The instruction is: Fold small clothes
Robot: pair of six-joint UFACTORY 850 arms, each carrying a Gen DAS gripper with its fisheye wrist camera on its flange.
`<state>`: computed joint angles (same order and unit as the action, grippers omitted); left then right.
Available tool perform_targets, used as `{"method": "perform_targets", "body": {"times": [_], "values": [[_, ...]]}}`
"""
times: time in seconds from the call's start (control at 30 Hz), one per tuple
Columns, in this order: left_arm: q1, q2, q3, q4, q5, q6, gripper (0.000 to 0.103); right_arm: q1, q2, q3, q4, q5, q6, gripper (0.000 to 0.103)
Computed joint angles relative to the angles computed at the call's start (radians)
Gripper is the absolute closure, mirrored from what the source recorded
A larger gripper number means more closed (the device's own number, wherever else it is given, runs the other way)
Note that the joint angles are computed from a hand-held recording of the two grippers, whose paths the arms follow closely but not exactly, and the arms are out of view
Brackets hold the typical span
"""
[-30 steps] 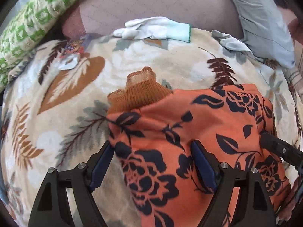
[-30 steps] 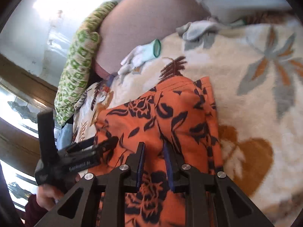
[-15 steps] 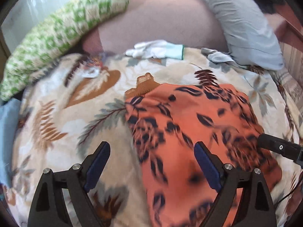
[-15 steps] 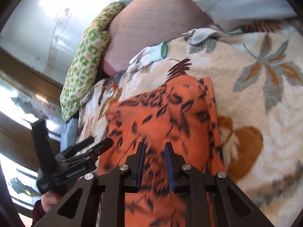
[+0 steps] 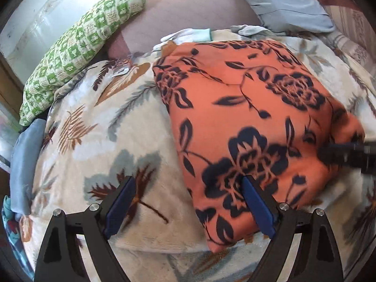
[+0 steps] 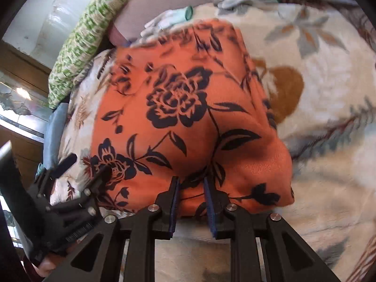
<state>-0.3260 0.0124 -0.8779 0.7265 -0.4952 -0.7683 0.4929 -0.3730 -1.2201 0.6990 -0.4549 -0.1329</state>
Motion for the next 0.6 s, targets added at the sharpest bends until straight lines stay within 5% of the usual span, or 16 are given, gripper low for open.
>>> {"method": "perform_targets", "body": {"times": [0.17, 0.33, 0.43, 0.6], "values": [[0.047, -0.002, -0.008, -0.165, 0.054, 0.149, 0.011, -0.002, -0.018, -0.022, 0.016, -0.008, 0.001, 0.074], [0.053, 0.013, -0.003, -0.155, 0.084, 0.146, 0.011, -0.010, -0.032, -0.031, 0.197, -0.034, -0.176, 0.037], [0.057, 0.033, 0.008, -0.151, 0.105, 0.133, 0.011, 0.014, -0.033, -0.053, 0.065, -0.020, -0.092, 0.036], [0.067, 0.064, 0.016, -0.085, 0.122, 0.054, 0.011, -0.003, 0.025, -0.009, 0.318, 0.053, -0.322, 0.036]]}}
